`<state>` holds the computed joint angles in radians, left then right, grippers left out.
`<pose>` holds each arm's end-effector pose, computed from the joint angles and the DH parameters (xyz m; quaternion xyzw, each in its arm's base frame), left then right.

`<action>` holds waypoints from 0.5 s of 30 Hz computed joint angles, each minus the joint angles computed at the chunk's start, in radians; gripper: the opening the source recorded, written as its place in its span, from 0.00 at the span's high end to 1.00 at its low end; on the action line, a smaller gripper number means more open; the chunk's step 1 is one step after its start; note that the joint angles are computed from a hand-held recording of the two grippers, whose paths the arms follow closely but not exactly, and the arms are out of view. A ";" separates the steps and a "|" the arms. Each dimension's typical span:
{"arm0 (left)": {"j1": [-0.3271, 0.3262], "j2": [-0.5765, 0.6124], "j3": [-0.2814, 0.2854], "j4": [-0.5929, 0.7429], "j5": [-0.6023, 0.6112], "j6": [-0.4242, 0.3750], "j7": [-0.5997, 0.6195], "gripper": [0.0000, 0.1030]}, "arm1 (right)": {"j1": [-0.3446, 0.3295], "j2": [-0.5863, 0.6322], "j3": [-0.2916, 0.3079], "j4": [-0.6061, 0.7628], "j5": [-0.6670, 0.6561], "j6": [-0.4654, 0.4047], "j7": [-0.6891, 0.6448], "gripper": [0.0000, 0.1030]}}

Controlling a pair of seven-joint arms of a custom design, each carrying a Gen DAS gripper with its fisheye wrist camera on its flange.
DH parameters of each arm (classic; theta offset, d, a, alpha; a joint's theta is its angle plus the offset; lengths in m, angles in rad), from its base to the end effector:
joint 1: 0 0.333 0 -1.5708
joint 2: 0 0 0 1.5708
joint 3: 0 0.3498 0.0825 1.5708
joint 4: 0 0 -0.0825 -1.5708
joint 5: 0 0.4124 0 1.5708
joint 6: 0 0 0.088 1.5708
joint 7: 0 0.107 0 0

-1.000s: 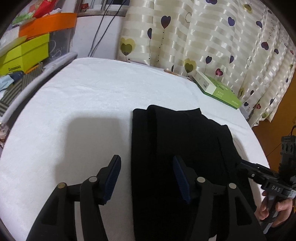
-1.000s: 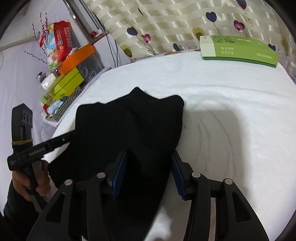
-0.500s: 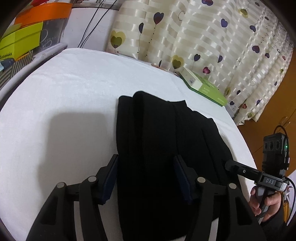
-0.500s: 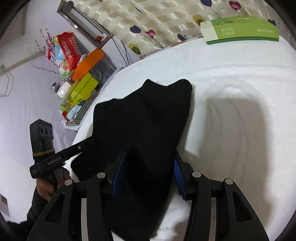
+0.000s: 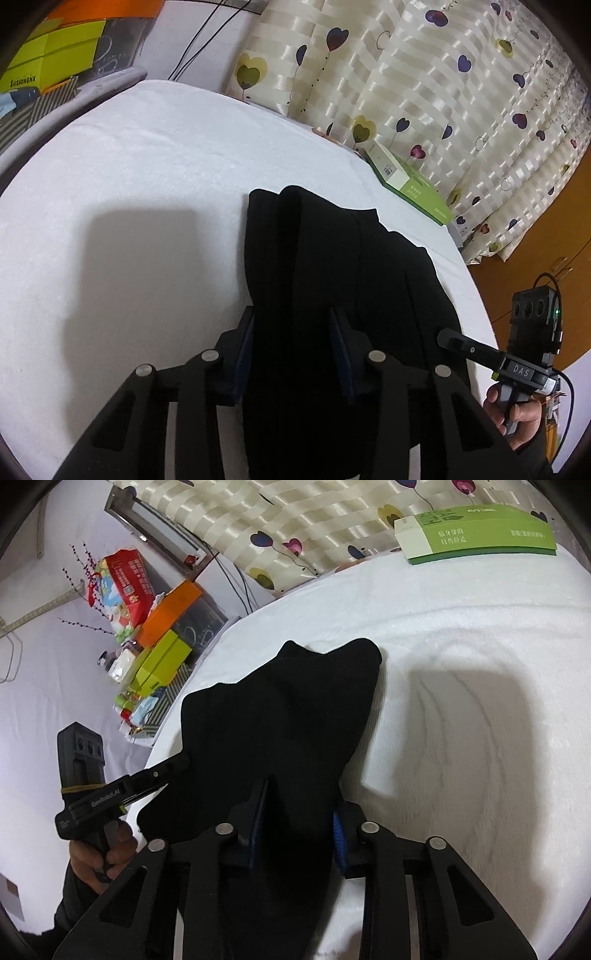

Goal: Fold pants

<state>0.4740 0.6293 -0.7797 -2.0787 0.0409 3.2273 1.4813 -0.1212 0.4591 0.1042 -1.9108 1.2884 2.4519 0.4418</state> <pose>0.6475 -0.1582 0.2849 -0.6535 0.6548 -0.3777 0.0384 0.6722 -0.0157 0.2742 -0.6637 0.6188 0.0634 0.4154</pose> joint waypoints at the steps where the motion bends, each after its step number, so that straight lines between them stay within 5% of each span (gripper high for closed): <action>1: -0.030 -0.006 0.028 0.018 -0.003 -0.013 -0.006 0.60 | 0.002 0.000 -0.002 0.002 -0.005 0.000 0.016 0.75; 5: -0.076 -0.009 0.063 0.060 -0.045 -0.055 -0.004 0.66 | 0.007 -0.027 0.003 -0.023 0.020 0.033 -0.006 0.81; 15: -0.137 -0.080 0.108 0.028 -0.055 0.009 0.013 0.81 | 0.042 -0.106 -0.009 -0.068 0.081 0.063 -0.081 0.85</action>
